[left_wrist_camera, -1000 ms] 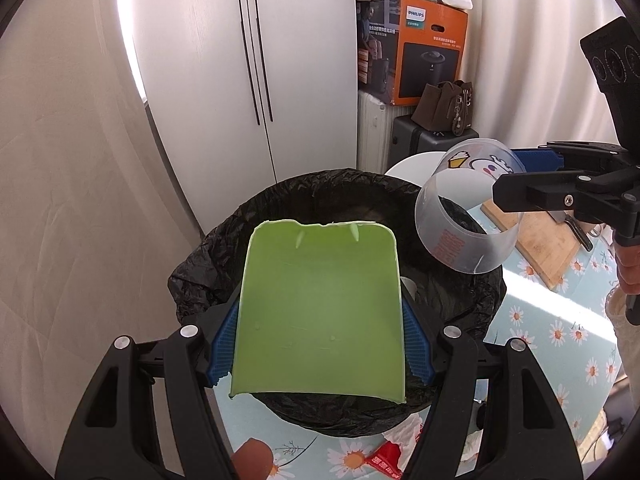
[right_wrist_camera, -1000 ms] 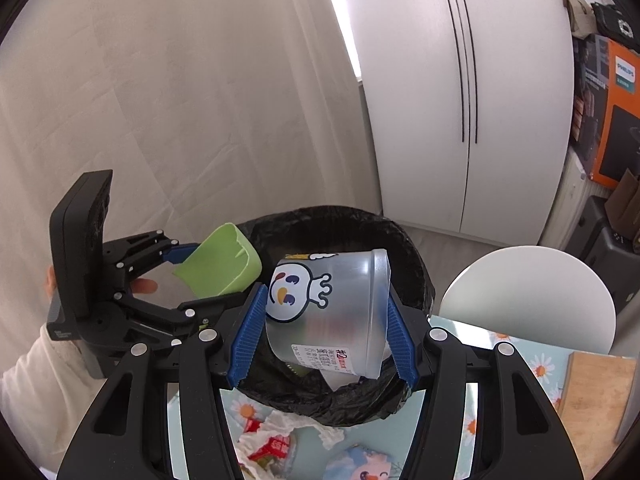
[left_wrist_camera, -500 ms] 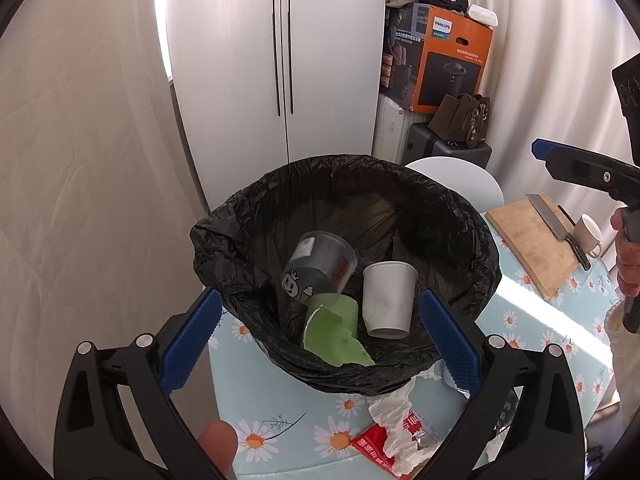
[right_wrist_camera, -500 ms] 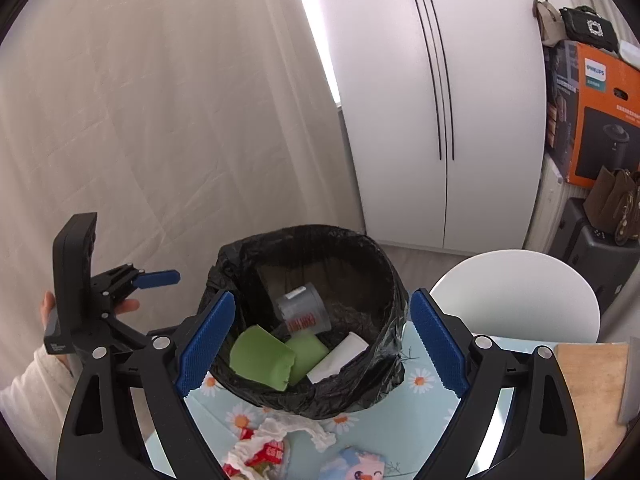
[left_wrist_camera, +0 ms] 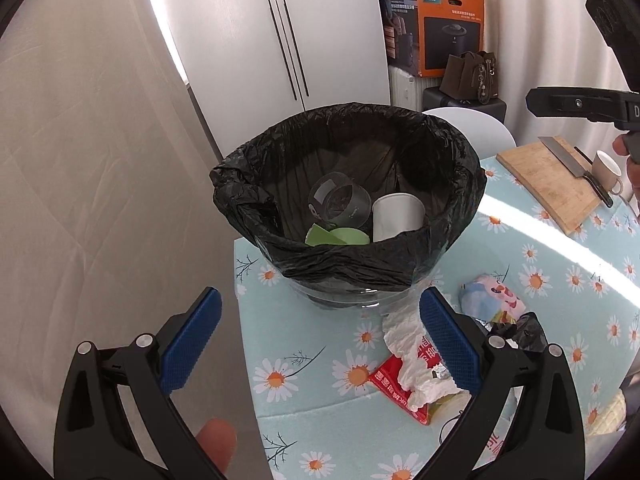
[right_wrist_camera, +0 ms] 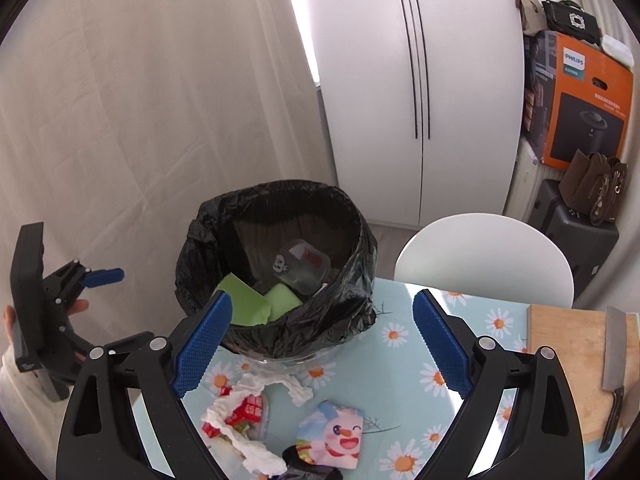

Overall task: Collect trash
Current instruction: 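Grasp the black pouch with the right tool while the left tool grasps the clear cup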

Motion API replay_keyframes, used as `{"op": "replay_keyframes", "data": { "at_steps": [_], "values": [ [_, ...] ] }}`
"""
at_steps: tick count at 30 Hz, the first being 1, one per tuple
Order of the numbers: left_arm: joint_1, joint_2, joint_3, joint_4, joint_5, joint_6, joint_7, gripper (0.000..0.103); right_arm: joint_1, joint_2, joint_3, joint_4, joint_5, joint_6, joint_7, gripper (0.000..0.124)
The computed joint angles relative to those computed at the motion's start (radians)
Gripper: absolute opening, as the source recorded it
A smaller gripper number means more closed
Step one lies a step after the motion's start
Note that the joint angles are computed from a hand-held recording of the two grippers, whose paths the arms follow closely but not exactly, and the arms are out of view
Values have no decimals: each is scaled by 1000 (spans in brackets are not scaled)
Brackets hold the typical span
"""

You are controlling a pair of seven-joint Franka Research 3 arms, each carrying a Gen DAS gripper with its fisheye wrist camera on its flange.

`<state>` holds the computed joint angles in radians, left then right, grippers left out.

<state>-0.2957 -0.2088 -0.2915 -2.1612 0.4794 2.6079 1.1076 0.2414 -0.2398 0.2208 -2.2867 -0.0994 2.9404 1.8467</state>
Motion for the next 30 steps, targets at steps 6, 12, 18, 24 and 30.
{"op": "replay_keyframes", "data": {
  "at_steps": [6, 12, 18, 24, 30],
  "values": [
    [-20, -36, -27, -61, 34, 9, -36, 97, -24, -32, 12, -40, -39, -44, 31, 88],
    [-52, -34, -28, -113, -5, 67, -63, 97, -38, -61, 24, -84, -64, -69, 62, 88],
    [-90, -26, -30, -149, -65, 100, -51, 97, -47, -81, 39, -121, -96, -100, 97, 88],
    [-159, -15, 6, -193, -222, 126, 63, 97, -54, -98, 57, -172, -108, -104, 156, 88],
    [-160, -17, -14, -234, -249, 134, 57, 97, -35, -72, 58, -194, -110, -125, 183, 88]
  ]
}}
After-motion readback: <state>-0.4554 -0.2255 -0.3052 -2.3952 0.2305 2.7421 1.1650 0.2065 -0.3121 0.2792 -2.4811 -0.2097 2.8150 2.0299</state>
